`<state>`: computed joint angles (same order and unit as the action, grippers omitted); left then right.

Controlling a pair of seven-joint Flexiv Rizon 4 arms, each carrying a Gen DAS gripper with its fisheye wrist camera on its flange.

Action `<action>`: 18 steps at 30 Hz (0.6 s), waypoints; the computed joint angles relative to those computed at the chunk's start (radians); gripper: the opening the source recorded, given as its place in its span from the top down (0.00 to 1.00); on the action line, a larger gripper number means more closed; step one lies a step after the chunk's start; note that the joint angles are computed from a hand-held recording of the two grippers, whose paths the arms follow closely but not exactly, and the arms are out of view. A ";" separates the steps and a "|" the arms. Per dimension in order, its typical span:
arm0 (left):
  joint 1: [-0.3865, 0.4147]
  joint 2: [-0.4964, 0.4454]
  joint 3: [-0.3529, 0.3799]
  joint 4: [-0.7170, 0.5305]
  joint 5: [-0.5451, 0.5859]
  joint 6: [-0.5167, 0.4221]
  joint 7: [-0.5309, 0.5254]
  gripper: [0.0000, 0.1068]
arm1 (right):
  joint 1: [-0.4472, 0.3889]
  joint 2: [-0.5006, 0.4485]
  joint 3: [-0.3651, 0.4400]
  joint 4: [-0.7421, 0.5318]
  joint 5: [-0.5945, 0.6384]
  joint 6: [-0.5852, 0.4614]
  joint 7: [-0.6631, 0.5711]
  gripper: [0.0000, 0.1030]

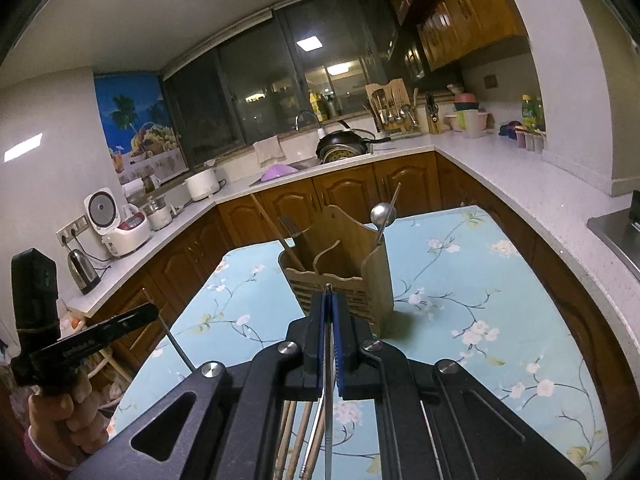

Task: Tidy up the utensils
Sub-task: 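Lift both held metal chopsticks up and carry them over the wooden holder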

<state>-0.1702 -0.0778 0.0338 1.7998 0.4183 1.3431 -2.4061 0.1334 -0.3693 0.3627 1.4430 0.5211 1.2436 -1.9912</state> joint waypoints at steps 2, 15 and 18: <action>0.000 0.003 0.002 -0.002 0.011 0.003 -0.008 0.98 | 0.002 0.000 -0.001 -0.002 0.000 0.006 0.002 0.96; 0.010 -0.024 0.025 -0.063 0.070 0.030 -0.045 0.98 | 0.012 -0.051 -0.003 -0.068 -0.051 0.067 0.060 0.96; 0.010 -0.036 0.037 -0.078 0.078 0.046 -0.047 0.98 | 0.006 -0.068 0.006 -0.092 -0.065 0.072 0.072 0.96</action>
